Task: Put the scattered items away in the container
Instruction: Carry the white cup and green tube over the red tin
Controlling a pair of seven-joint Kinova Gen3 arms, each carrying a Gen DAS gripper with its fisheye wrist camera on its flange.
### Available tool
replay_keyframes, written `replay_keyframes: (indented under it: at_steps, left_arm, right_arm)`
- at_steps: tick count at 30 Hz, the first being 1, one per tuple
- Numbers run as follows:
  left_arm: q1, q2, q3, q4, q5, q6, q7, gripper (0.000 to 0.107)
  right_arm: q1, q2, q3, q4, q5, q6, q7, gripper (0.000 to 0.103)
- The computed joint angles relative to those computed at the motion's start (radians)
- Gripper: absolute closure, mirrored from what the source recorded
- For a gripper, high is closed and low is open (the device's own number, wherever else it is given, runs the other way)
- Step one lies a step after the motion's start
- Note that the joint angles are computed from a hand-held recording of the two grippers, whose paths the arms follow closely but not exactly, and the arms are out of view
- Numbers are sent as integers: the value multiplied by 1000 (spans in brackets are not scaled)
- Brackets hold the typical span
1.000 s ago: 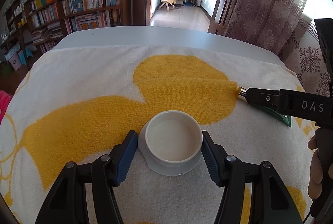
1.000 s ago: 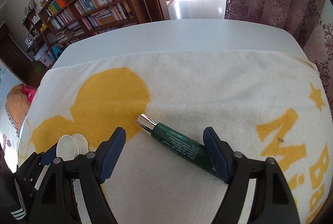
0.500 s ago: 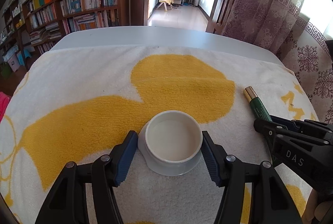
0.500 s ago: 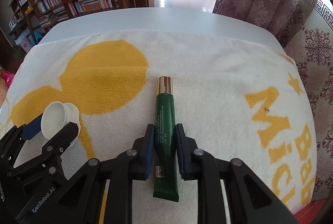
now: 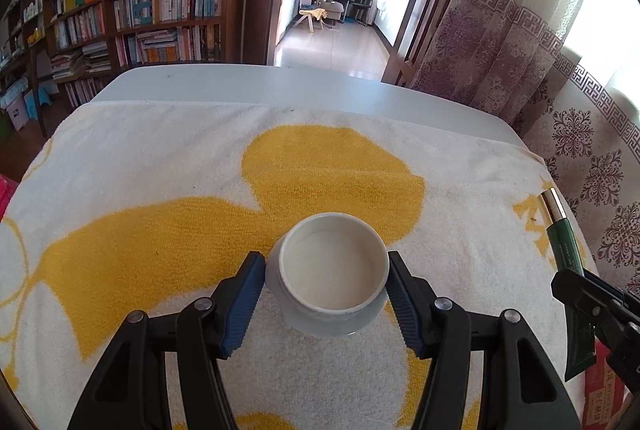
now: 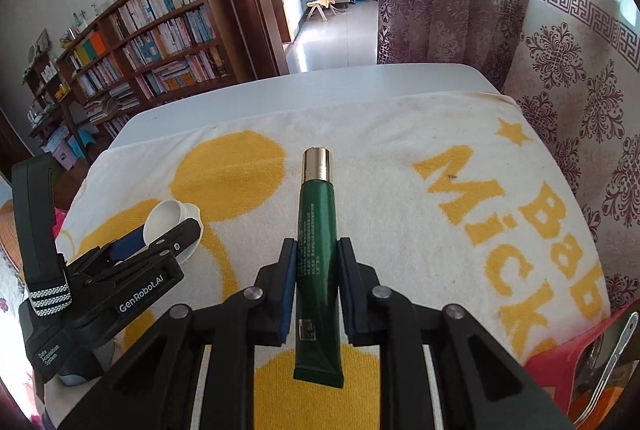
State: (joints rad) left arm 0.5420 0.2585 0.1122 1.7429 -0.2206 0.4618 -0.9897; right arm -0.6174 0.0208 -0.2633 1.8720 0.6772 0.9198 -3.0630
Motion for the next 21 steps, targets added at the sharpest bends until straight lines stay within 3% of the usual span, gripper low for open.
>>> replay_keyframes:
  at_steps: [4,9,12,17,21]
  left_arm:
    - [-16,-6,31,-2,37,-2,-45,45]
    - [11,-20,44,-2,38,-2,-74,45]
    - [4,-32,70,-2,69,-3,-122,45]
    - [65,-67,61,0,10,-4,-97,45]
    - [69,-101,95,19,28,-5,-122,45]
  right_arm:
    - [-27,-85,-60,70,33,38,-143,82]
    - [-57,-167,-178,111,67,185,-284,81]
    - [-57,-221,-239,132,51,252,-337,81]
    - [-42,-295,-351,161,2,355,-404,81]
    - [-20,-358,-453,178,-64,443,-437,81]
